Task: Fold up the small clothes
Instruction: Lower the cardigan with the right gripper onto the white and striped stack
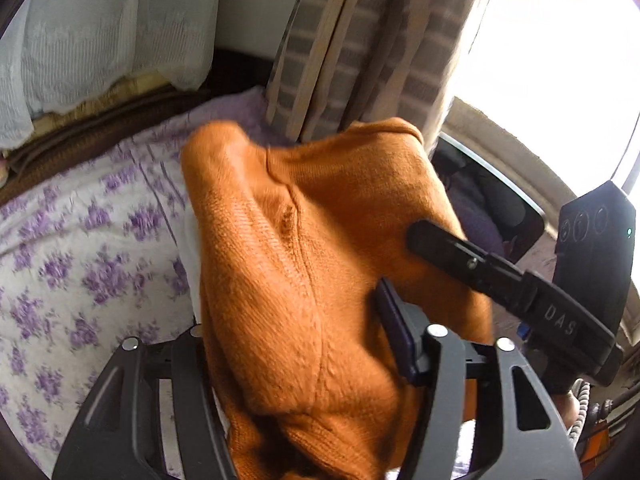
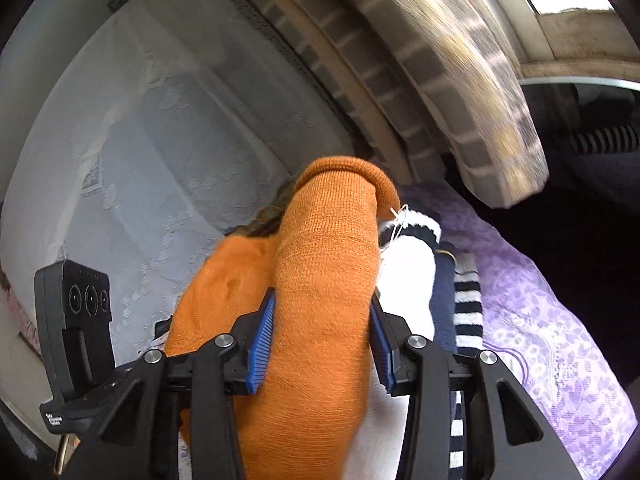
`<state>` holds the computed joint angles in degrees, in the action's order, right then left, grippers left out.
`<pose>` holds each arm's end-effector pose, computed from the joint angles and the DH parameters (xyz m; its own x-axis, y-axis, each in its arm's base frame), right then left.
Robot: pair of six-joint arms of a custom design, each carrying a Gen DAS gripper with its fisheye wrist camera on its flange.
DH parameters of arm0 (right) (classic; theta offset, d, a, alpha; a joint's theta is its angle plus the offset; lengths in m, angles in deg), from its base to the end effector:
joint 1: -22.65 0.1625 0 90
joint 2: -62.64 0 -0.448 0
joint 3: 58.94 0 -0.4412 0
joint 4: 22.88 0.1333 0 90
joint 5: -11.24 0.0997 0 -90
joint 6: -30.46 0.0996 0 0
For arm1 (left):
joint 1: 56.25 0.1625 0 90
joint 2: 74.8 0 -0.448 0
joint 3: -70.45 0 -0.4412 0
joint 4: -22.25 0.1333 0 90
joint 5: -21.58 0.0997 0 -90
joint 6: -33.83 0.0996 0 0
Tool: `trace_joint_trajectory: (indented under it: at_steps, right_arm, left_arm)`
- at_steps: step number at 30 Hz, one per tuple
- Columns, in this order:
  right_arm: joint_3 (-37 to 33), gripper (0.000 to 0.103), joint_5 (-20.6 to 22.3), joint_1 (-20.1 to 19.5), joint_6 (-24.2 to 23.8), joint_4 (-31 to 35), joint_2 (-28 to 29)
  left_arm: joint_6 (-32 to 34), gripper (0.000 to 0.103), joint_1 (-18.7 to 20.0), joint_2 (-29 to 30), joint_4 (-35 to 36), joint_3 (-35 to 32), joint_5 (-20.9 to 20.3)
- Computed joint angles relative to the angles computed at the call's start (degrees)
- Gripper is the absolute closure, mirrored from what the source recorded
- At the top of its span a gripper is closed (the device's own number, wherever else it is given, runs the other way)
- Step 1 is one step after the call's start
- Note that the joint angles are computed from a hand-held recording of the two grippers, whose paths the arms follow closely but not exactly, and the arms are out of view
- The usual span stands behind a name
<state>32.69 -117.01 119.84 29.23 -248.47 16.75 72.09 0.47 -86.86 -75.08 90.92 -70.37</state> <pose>0.1585 -0.6838 0.2677 -0.8564 0.5158 0.0231 -0.0187 0.0137 -0.9997 -0.4250 -0.8842 0.0902 -0.3166 0.9478 0.0384 0.9484 0.3171 -0.0063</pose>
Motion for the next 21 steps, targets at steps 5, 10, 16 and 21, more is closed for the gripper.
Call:
trace_joint_trajectory:
  at_steps: [5,10,16,21]
  right_arm:
    - [-0.36,0.056,1.69,-1.28,-3.28,-3.6,1.33]
    - [-1.69,0.055,-0.01,-0.92,-4.61,-2.81,1.7]
    - [-4.51,0.048,-6.65,1.79,-8.35,-3.35,3.1]
    - [-8.43,0.048,-12.47,4.34,-17.22,-7.51,5.66]
  left_arm:
    - [-1.7,0.007,0.94,0.44,-5.44,1.79,1.34]
    - [-3.72,0.004,1.61,5.27,0.93,-7.76,0.55]
    - [-1.38,0.004,0.69,-4.1,-12.52,9.31,3.84]
    - [1.49,0.004,0.59,-8.98,-25.06,18.11,5.3]
